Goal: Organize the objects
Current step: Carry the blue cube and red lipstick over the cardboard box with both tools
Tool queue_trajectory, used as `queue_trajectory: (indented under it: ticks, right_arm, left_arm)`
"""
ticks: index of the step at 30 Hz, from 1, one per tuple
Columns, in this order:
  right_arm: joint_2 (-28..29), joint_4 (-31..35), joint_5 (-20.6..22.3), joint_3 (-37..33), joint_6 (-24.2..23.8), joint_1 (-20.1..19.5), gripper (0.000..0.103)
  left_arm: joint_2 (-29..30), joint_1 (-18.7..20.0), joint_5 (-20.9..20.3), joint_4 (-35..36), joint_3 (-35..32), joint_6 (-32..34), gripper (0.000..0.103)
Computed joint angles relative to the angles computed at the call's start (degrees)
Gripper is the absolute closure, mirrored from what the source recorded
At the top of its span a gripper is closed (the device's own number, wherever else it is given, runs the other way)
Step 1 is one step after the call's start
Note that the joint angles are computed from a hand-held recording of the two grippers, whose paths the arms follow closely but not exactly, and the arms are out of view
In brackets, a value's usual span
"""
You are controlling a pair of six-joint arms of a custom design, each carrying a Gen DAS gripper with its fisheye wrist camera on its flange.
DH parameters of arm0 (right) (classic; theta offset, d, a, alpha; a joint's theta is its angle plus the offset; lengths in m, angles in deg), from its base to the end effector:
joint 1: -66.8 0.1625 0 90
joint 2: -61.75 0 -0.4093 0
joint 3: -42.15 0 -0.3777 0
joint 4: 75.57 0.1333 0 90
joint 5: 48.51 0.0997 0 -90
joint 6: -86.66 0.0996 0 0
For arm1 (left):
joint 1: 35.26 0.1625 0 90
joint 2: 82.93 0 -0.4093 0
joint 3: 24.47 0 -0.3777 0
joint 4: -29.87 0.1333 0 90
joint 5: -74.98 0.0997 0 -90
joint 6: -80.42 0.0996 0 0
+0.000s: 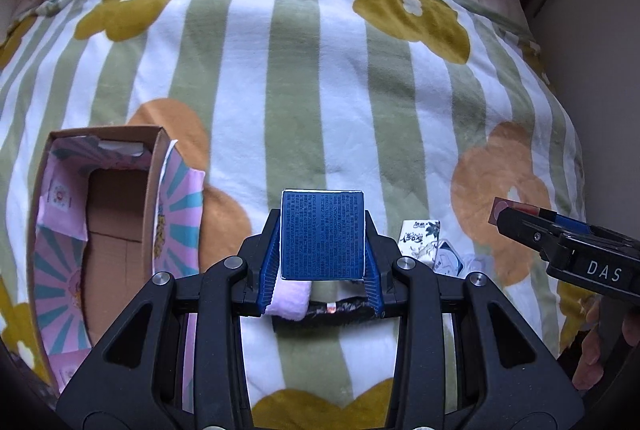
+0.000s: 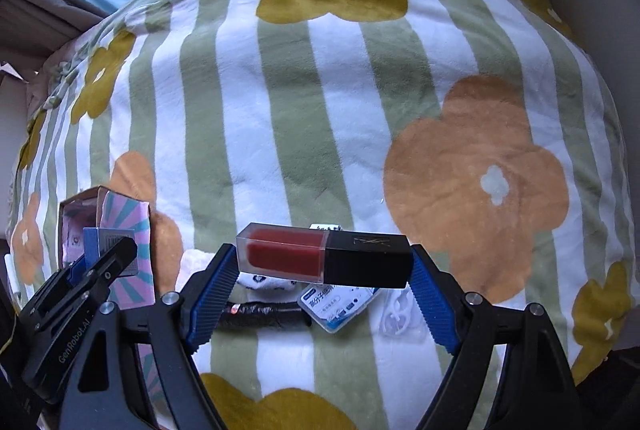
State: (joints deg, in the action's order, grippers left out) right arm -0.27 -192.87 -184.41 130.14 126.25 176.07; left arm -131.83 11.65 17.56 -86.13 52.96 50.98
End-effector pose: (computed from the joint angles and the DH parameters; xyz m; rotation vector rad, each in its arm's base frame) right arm 0.2672 -0.5770 0.2916 -0.4356 -2.3635 0.5243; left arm -0.3395 -0.6366 0.2023 0.3292 2.6076 -0.4075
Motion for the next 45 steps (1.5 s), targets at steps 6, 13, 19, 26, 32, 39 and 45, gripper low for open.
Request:
queue_trajectory:
  ticks: [6,13,19,26,32,39,45]
  right_arm:
    - [-1.1,2.2,-1.8,2.3,1.3,3.1,0.022]
    - [-1.8,5.4,-4.1,4.5,4.7,6.2,0.022]
    - [-1.2,5.9,-4.0,4.0,5.2,7.5,0.022]
    - [3.4,4.7,-4.6,-1.0,-0.4,9.6,0.022]
    - [9.9,2.4,-3.1,-7.9,-8.6,10.9,0.022]
    - [19.2,1.8,0.6,-18.3,-19.2,12.1,0.022]
    - [27.8,4.1,4.5,-28.7,-28.3,12.3,0.022]
  left_arm:
    - [-5.4,-1.9,-0.2,0.2,6.5,-3.4,0.071]
    - [-9.4,-3.4,-1.4,-0.1,11.5,-5.4,0.071]
    - [-12.0,-4.0,-0.8,-0.6,13.7,-5.8,0.071]
    - [-16.0,-4.1,2.0,-0.1,16.0,-8.6,0.071]
    - [-21.4,-3.7,5.8,1.5,19.3,-13.6,0.071]
    - [-28.7,-2.8,10.1,6.4,24.1,-22.4,0.071]
    - [-33.7,-1.1,11.8,11.4,27.5,-30.3,0.071]
